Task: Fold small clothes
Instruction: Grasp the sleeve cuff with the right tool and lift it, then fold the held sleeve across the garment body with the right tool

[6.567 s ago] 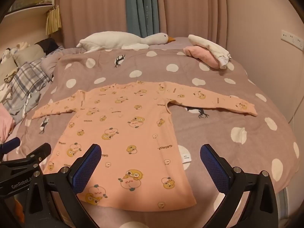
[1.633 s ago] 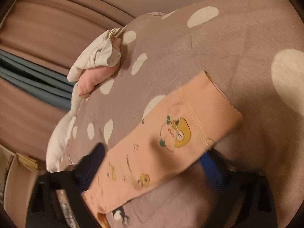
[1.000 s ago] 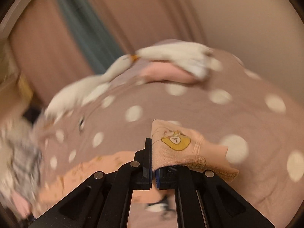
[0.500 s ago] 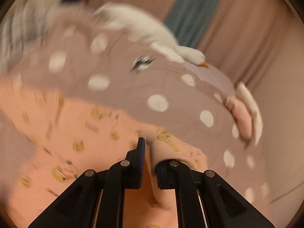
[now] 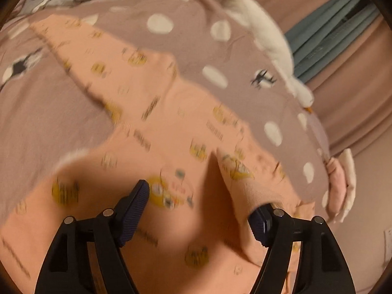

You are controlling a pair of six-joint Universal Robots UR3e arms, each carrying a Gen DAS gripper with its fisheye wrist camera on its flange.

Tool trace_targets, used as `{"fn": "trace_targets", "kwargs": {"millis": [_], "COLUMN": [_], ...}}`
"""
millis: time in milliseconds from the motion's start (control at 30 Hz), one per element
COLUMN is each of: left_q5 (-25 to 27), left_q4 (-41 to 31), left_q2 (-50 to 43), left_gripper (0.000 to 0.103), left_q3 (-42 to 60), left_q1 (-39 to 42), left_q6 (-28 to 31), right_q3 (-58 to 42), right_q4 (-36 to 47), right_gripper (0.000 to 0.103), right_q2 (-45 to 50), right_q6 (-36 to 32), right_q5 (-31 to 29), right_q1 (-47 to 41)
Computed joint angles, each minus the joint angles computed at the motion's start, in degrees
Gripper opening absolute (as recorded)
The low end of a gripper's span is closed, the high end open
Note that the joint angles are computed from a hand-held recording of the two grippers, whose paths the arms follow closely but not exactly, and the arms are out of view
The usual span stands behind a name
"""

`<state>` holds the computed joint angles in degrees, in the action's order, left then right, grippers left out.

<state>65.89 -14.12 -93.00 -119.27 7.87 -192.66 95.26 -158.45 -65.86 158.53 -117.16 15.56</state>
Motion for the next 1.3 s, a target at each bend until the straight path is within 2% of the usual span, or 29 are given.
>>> {"fn": "trace_targets", "kwargs": {"millis": [133,233,300,400,433,533,600,633,733,833,933,1067,1100,1167,1233,1300], "left_q5": [0.4,0.1,0.1,-0.3,-0.5,-0.5,-1.0,-1.3,-1.6,-1.5,-1.7,-2.2,-2.5,-2.8,-3.2,-3.2], "left_q4": [0.1,0.5,0.6,0.3,0.3,0.8,1.5,1.7,2.3,2.6,2.5,2.6,2.8,2.8,2.6,2.5], "left_q2": [-0.1,0.0,0.2,1.0,1.3,2.4,2.8,2.9,2.9,2.4,2.1,1.7,1.4,0.9,0.4,0.2], "left_gripper": [0.103,0.103,0.103,0.103,0.103,0.103,0.103,0.103,0.103,0.103,0.103,0.103,0.103,0.103,0.103,0.103], "left_q3": [0.1,-0.3,-0.7,-1.5,-1.8,-3.0,-3.7,-4.0,-4.3,-4.1,-4.3,-4.7,-4.7,-4.7,-4.6,-4.6], "left_q1": [-0.5,-0.3,-0.2,0.1,0.3,0.6,0.7,0.7,0.3,-0.4,-0.7,-0.2,0.1,0.3,0.6,0.8], "left_q6": [0.0,-0.4,-0.4,-0.1,0.1,0.5,0.5,0.5,0.7,0.7,1.2,1.6,1.6,1.5,1.6,1.5], "right_q3": [3.9,6.3,9.3,13.6,15.4,21.9,24.7,26.2,26.4,23.0,18.2,11.2,11.1,9.8,8.5,6.6], "right_q4": [0.7,6.3,10.3,21.3,26.4,34.1,34.4,32.3,22.6,11.4,6.0,7.1,6.4,8.2,9.2,7.5], "right_gripper": [0.075,0.075,0.076,0.076,0.076,0.076,0.076,0.076,0.076,0.075,0.061,0.033,0.022,0.006,0.006,0.006], "right_q2": [-3.7,-9.8,-16.3,-26.6,-29.7,-35.6,-36.3,-35.7,-29.2,-20.7,-12.8,-6.1,-6.2,-7.0,-7.5,-8.5], "right_q6": [-8.2,-7.3,-5.1,-3.9,-4.6,-4.3,-0.6,4.1,15.4,23.7,29.0,32.0,32.6,32.5,33.2,34.0], "right_q5": [-0.1,5.7,15.1,40.1,50.0,69.5,76.3,77.9,78.9,75.0,71.3,64.9,63.1,60.5,60.1,56.5], "right_q1": [0.1,-1.3,-4.4,-16.0,-21.6,-36.8,-45.0,-48.6,-51.5,-46.6,-41.2,-36.4,-35.2,-33.6,-32.6,-29.6]}}
